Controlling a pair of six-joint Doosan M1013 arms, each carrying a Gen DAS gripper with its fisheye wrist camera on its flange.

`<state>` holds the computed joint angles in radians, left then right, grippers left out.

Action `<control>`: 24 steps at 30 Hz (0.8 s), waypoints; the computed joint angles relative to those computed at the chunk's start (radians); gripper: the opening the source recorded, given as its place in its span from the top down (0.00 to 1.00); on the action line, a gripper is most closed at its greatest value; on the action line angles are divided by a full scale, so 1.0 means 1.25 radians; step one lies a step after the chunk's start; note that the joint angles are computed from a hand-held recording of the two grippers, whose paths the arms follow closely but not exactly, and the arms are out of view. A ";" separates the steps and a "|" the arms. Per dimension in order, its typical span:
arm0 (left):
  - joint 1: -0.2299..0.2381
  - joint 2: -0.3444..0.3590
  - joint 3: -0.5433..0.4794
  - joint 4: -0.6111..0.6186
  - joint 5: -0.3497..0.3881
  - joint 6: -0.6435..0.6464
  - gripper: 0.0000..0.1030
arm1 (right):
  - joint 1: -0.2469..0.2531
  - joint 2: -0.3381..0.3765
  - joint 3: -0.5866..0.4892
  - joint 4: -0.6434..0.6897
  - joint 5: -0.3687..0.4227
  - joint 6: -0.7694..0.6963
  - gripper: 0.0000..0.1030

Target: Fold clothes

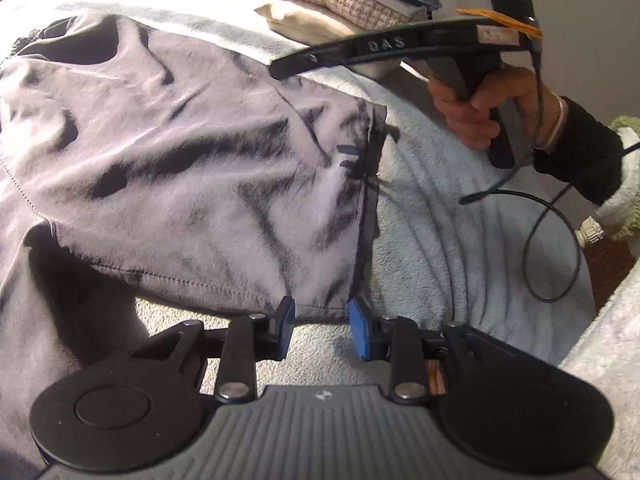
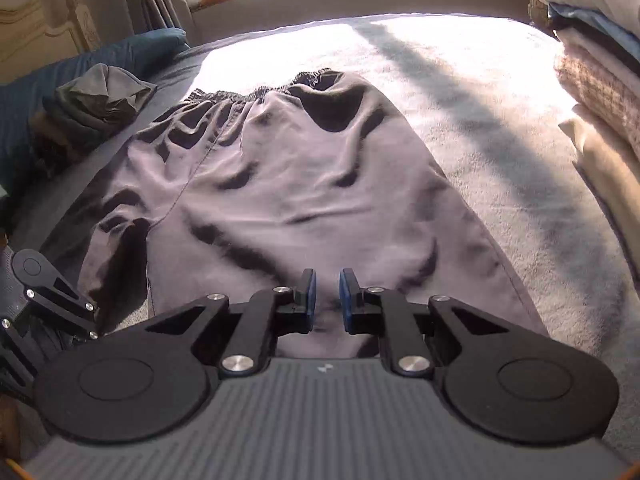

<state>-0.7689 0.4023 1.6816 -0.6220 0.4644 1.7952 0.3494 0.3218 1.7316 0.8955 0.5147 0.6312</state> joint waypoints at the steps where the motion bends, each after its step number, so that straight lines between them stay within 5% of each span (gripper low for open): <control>1: 0.003 0.001 0.000 -0.024 -0.014 0.023 0.69 | 0.004 0.017 -0.031 0.014 0.002 -0.014 0.88; 8: 0.006 0.051 -0.025 0.071 -0.009 -0.158 0.72 | 0.042 0.219 -0.329 -0.035 0.077 0.120 0.88; 16: 0.021 0.046 0.013 -0.121 -0.045 -0.024 0.72 | 0.068 0.420 -0.591 -0.302 0.109 0.490 0.92; 20: 0.029 0.045 0.023 -0.202 -0.041 0.053 0.71 | 0.070 0.424 -0.590 -0.293 0.072 0.491 0.91; 24: 0.033 0.041 0.030 -0.250 -0.029 0.105 0.71 | 0.072 0.393 -0.550 -0.192 0.023 0.357 0.89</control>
